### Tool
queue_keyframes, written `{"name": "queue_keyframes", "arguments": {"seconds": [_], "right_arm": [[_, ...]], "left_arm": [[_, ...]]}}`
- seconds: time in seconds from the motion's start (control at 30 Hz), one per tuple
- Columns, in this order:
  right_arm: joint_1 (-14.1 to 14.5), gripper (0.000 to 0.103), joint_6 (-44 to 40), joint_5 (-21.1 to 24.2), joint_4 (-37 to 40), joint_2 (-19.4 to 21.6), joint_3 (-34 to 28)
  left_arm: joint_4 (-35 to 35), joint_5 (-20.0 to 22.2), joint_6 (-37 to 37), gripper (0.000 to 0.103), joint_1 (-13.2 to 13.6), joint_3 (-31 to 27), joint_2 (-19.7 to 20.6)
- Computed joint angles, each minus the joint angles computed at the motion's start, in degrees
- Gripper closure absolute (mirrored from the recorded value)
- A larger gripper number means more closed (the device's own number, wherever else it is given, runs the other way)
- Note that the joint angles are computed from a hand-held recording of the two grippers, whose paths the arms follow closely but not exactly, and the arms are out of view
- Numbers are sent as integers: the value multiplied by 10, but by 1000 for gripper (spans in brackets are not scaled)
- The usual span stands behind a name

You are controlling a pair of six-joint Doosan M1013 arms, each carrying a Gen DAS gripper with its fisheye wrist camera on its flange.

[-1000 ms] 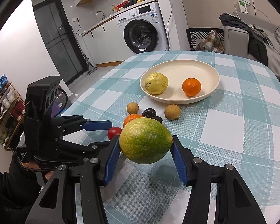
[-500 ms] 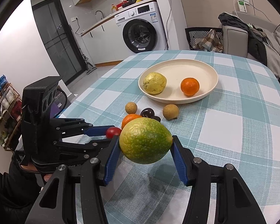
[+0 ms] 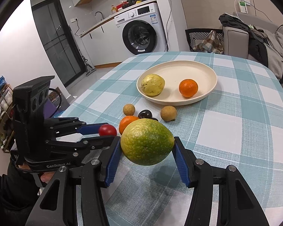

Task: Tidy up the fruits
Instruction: 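Lift the pomelo with the right gripper while the left gripper grasps a red tomato, then carry the tomato and pomelo toward the plate with both grippers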

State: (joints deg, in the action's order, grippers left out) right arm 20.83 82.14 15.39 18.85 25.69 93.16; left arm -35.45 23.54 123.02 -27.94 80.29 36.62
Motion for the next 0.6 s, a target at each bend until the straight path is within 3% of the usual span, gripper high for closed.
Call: {"name": "queue_keyframes", "arguments": {"seconds": [0.33, 0.5, 0.6], "right_arm": [[2, 48, 50, -20, -51, -1, 4], [0, 48, 96, -32, -86, -3, 7], [1, 48, 157, -40, -150, -2, 6]], "left_arm": [[-69, -43, 59, 75, 4, 18, -14], [-64, -55, 59, 75, 2, 20, -17], [-59, -55, 56, 75, 1, 17, -16]]}}
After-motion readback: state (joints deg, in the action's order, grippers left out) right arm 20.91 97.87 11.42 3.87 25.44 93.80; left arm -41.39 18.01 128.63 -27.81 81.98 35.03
